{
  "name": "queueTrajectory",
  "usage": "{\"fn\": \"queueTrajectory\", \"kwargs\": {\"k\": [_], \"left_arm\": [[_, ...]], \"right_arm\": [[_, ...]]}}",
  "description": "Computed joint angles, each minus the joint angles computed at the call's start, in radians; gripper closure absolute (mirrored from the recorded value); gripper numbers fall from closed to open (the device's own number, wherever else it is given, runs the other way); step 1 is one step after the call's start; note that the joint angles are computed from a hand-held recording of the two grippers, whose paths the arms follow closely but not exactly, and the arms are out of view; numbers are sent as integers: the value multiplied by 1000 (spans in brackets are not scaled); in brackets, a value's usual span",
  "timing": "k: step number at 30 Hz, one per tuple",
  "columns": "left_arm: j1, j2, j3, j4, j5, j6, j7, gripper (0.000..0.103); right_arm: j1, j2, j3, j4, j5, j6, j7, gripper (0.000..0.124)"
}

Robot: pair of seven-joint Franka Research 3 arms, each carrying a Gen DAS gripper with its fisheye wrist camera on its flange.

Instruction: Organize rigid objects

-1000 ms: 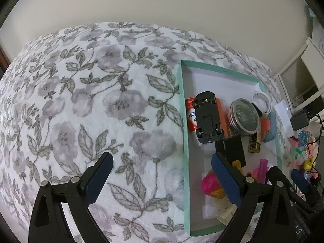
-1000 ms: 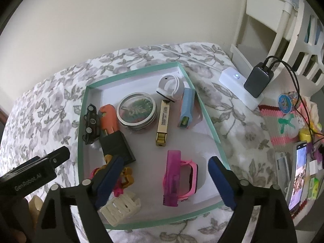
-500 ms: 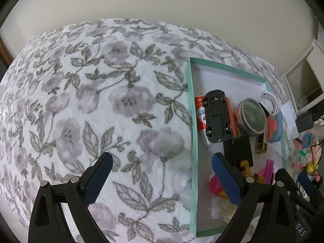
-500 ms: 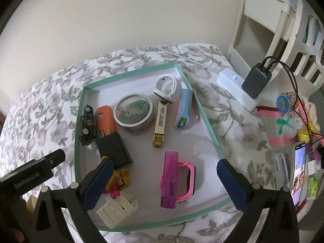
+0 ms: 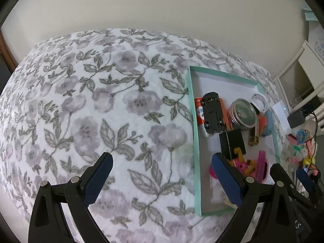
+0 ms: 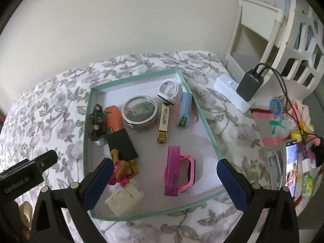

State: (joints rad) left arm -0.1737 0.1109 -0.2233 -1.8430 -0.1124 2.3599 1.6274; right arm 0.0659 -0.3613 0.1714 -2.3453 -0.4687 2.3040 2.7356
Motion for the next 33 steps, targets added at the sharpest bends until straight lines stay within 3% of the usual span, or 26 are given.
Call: {"fn": "queueTrajectory", "kwargs": {"k": [4, 12, 18, 25, 33], "left_arm": [[6, -57, 8, -53, 9, 20, 12, 5], [11, -161, 41, -150, -96, 39, 118, 5], [0, -232, 69, -225, -141, 102, 179, 5], [-2, -282, 86, -284, -95, 123, 174, 5], [-5, -324, 120, -333, -139, 125, 216, 5]], "right_arm": [[10, -15, 25, 3, -19, -28, 25, 21], [47, -40, 57, 5, -37, -91, 41, 21], [71, -64, 75, 2, -44, -121, 63, 21], [89, -91, 99, -9, -55, -150, 90, 21], [105, -118, 118, -28, -50, -164, 113, 21]]}}
